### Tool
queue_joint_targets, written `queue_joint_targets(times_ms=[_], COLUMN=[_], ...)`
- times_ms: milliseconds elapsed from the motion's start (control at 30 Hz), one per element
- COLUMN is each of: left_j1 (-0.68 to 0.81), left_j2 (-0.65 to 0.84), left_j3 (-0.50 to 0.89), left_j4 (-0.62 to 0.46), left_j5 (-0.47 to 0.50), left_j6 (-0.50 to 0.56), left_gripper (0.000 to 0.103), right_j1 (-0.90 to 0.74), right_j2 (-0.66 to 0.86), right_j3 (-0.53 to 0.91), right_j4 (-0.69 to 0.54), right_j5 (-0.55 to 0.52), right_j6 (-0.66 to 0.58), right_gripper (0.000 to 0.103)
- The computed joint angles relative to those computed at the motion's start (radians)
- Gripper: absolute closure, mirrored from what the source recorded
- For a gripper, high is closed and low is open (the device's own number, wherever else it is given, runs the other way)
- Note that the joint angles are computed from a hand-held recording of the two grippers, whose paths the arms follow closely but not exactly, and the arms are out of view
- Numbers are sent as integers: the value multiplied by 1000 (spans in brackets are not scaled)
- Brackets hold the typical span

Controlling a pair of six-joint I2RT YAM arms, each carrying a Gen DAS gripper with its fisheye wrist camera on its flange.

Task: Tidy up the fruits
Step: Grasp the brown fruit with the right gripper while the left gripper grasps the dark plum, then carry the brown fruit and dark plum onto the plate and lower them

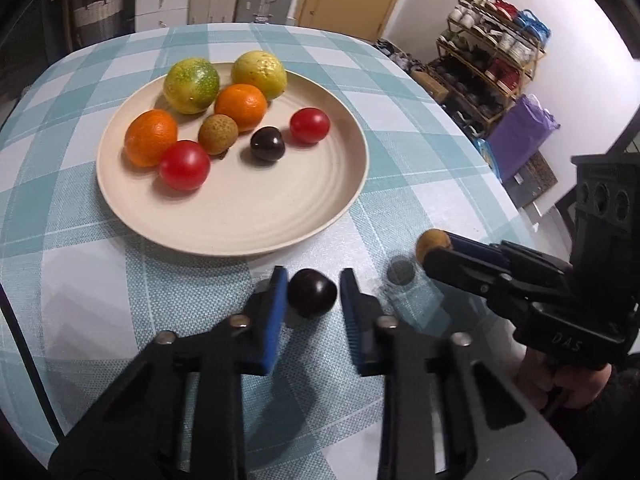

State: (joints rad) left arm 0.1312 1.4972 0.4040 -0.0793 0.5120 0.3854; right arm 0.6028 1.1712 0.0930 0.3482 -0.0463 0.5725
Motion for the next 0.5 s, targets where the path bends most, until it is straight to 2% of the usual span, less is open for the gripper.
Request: queue_joint_targets(times_ms=[367, 500], left_j1=[69, 126], left_j2=[-35, -82], left_j3=[22, 46], left_j4=[-116, -207], left_j5=[72, 142], left_j6=[78, 120], left_gripper=[81, 81], right_j1=[8, 24], right_j2=[37, 27], right_j3=[22, 37], right_j4=[6, -15], right_j5=[0, 14], right_j6=[-1, -5], right_gripper=[73, 73])
